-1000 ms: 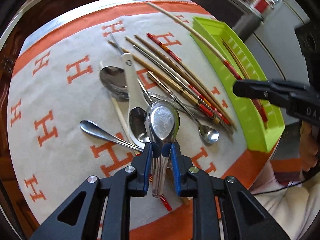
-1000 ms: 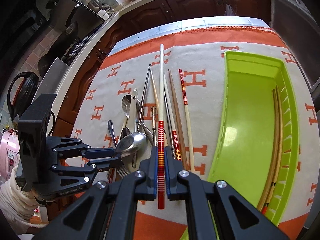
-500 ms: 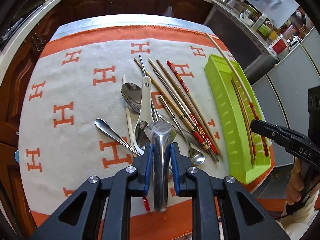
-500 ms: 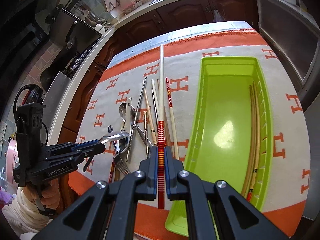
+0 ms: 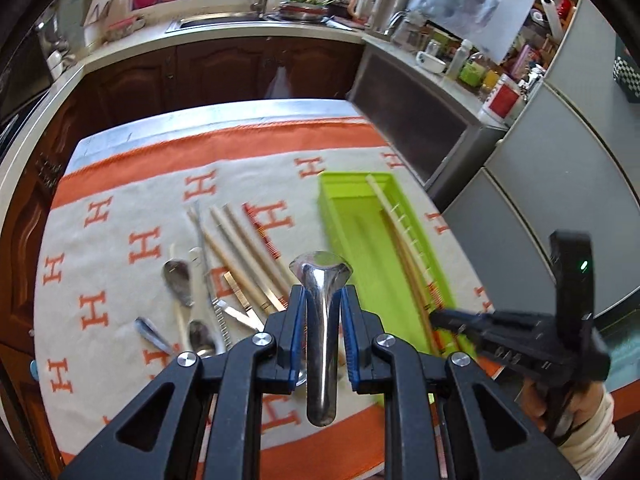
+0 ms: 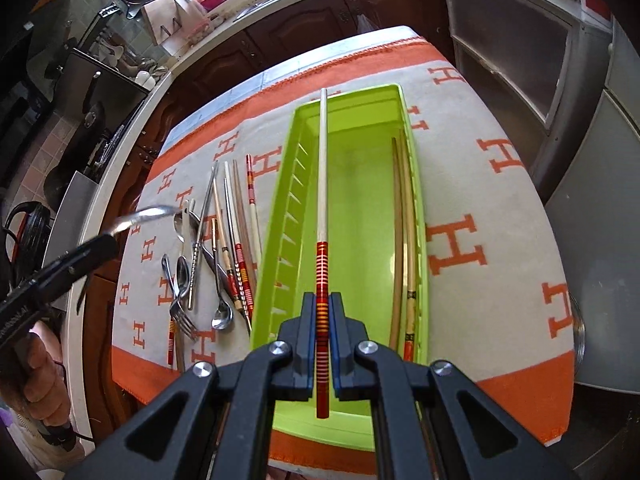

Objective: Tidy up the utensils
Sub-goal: 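Place the steel spoon in the green tray with the left gripper and release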

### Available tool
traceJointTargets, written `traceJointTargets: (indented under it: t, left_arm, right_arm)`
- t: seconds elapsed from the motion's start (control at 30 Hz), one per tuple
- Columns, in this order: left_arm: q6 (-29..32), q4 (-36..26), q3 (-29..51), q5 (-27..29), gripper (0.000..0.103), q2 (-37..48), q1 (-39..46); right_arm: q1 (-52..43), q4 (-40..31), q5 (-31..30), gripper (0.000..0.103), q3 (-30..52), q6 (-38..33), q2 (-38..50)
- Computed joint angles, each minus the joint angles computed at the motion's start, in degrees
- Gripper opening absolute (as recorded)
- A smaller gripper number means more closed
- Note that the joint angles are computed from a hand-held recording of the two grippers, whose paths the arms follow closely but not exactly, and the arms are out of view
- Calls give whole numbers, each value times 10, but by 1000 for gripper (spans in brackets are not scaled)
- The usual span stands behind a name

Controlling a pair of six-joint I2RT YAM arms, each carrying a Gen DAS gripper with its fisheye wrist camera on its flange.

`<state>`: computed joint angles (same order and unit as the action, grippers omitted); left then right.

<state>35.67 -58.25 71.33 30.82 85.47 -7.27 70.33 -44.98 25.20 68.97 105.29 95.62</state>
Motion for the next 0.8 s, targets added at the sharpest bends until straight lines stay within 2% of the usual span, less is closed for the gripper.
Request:
traceJointTargets:
  t: [0.2, 0.37, 0.53, 0.7, 0.8]
  left_arm:
    - [-108, 84, -38, -35, 15, -7, -128]
    - [-166, 160, -79, -89, 15, 21, -202]
    - [-183, 191, -99, -120, 15, 63, -240]
    - [-166, 182, -113, -121, 16, 75, -243]
    - [-148, 160, -115, -110, 26, 64, -233]
  right_arm:
    - [4, 21, -17, 5, -41, 46, -10]
    - [3, 14, -29, 6, -46, 66, -8]
    - [11, -8, -25, 7, -42, 83, -12]
    - [19, -29, -17, 7, -32, 87, -14]
    - [21, -37, -15, 7, -25, 84, -12]
